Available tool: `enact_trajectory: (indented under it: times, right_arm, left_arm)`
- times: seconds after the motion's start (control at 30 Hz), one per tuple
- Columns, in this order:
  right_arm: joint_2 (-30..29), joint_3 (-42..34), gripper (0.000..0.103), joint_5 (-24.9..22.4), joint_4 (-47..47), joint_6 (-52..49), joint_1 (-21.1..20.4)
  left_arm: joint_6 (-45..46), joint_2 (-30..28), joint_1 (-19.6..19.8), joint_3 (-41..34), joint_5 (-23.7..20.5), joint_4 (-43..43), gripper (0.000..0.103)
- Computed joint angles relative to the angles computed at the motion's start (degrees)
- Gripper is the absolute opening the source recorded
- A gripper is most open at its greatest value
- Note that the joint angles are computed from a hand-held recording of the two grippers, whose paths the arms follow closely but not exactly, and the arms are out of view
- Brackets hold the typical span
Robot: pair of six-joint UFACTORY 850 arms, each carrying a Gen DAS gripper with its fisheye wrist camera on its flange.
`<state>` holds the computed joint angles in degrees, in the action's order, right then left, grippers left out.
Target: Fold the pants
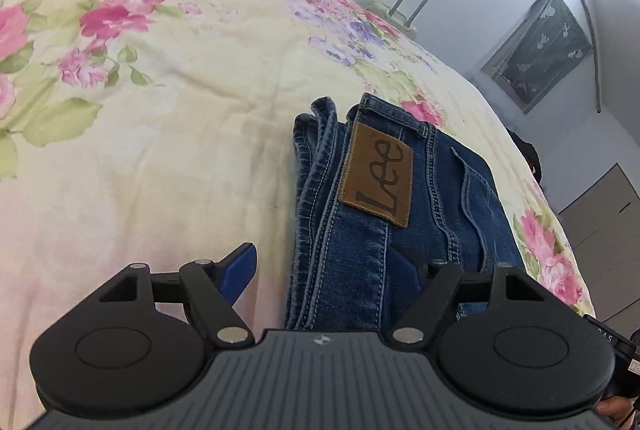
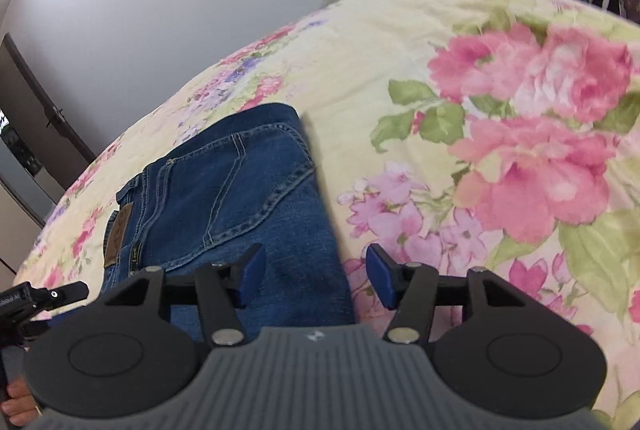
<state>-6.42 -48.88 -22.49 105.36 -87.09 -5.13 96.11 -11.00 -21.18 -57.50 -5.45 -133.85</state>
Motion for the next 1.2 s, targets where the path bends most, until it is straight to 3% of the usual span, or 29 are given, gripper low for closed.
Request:
enact_trajectory:
  times: [0.2,0.37,0.53,0.77,0.83,0.97,1.2]
  right_arm:
    - [-5.34,-3.44,0.054,-11.96,-3.51,9.12,-3.85]
    - [-12.16,-10.07,0.051,-19.38,-10.28,15.58,-5.32]
    - [-17.34,-15.77,0.046,-23.24,-13.24,17.23,-5.21]
    - [-21.18,-19.34,0.037,-27.97,-14.67,18.88,-5.87]
    - [-21.61,-19.54,0.037,-28.95,-14.36,19.36,-6.17]
    - [-21.05,-18.80,0.034,-27.93,-13.18,19.12,-5.74]
    - [-18.79,-16.31,0.021,-27.15,-11.09,16.48,-5.70]
  left_arm:
    - [-20.33,-4.85,3.83,-2.83,-10.67,20.00,0.084]
    - [-27.03,-8.95,7.07,-6.18,-18.93,28.37,0.083]
    - [-26.55,-11.38,8.55,-7.80,-23.76,27.74,0.083]
    - [-23.32,-12.21,10.52,-6.39,-31.09,20.50,0.080]
    - [-24.45,-12.48,10.73,-6.30,-31.19,19.35,0.077]
    - [-24.40,-11.96,8.68,-7.45,-25.15,20.59,0.071]
    - [-22.90,-9.80,6.40,-7.11,-18.94,18.22,0.043]
